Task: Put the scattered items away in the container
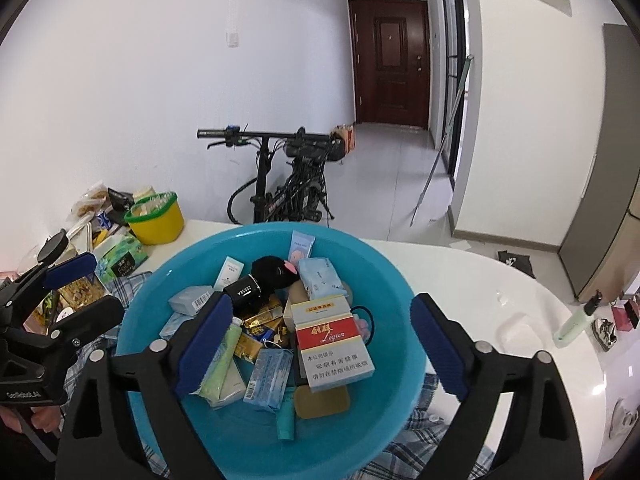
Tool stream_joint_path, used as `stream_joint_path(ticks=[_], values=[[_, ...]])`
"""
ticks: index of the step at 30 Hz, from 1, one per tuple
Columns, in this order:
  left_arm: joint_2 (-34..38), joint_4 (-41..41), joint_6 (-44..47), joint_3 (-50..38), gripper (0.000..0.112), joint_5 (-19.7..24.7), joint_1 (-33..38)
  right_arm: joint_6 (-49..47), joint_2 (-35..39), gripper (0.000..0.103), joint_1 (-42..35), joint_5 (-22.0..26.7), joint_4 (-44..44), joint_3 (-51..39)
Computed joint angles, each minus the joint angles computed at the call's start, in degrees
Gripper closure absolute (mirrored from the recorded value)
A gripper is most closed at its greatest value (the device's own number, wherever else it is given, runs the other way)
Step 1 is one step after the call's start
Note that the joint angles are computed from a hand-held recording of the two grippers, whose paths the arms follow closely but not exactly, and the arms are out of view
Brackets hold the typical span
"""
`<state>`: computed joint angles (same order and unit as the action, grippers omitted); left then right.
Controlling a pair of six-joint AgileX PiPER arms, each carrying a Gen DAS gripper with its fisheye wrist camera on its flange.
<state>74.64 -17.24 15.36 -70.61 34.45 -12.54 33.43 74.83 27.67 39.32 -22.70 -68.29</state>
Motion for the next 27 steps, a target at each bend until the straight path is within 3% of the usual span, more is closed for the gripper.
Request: stream_joint_path(ticks=[4, 6, 9, 13, 21, 27], values=[[-1.9, 1.9, -1.9, 0.8, 0.02, 0.0, -0.8, 6.4, -3.0, 0.007, 2.9, 1.1, -6.6, 1.9], [-3.0, 1.0, -1.2, 1.6, 0.009, -0.3, -0.7, 8.3, -4.7, 0.006, 4.1, 1.5, -8.5, 2.9], [-5.3, -1.3, 0.5, 3.5, 0.009, -1.9, -0.3, 13.5, -7.8, 0.002, 6.7, 1.8, -13.7, 5.0], [-7.4, -1.9, 0.3, 3.8, 0.009, -0.9, 0.1, 18.7, -10.9, 0.001, 9.9, 3.6, -18.5, 6.3], [-12.8, 4.4, -5.2, 5.1, 0.009, 0.3, -1.6, 27.5, -15.2, 0.001, 20.0, 12.6, -28.4, 7.5], [-18.5, 13.2, -12.5, 6.2, 0.009, 1.1, -5.0, 35.0, -18.0, 0.001, 32.5, 23.8, -37.5, 8.1]])
